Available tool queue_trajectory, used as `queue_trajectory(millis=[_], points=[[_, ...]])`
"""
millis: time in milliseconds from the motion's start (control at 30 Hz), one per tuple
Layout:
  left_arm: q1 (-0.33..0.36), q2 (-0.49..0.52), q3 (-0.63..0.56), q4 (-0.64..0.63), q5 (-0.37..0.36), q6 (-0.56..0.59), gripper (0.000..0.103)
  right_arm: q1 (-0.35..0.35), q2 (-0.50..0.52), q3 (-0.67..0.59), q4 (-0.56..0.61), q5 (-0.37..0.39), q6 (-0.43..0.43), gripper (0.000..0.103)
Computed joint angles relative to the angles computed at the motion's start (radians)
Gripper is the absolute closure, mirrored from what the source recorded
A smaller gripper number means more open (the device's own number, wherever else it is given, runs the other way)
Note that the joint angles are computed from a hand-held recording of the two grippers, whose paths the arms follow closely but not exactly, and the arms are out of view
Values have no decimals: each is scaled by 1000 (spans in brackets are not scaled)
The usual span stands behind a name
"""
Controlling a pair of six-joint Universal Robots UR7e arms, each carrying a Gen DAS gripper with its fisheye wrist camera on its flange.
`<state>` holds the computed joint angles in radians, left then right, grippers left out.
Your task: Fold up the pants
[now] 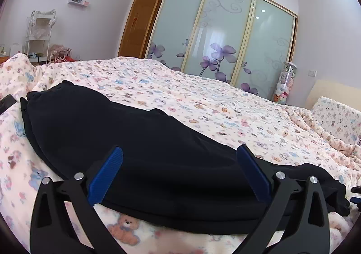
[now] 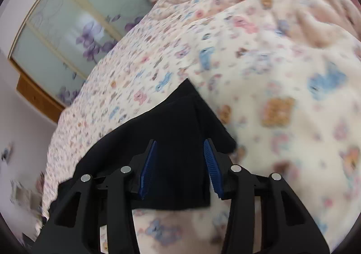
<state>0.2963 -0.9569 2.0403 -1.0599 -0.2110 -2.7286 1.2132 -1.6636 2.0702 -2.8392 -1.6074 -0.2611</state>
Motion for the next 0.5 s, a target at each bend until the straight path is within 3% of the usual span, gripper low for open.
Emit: queue_trajectory(millis=[133, 200, 367, 500], points=[[13, -11, 15, -76, 4, 70, 2, 25, 40, -25, 29, -112, -30, 60], [15, -12, 19, -96, 4, 88, 2, 23, 44, -19, 25, -127, -48, 61], [24, -16, 33, -183, 1, 173, 2, 18, 46, -4, 30, -154, -133, 86], [30, -24, 50, -255, -5, 229, 2, 14, 12, 10, 47, -112, -195, 97]])
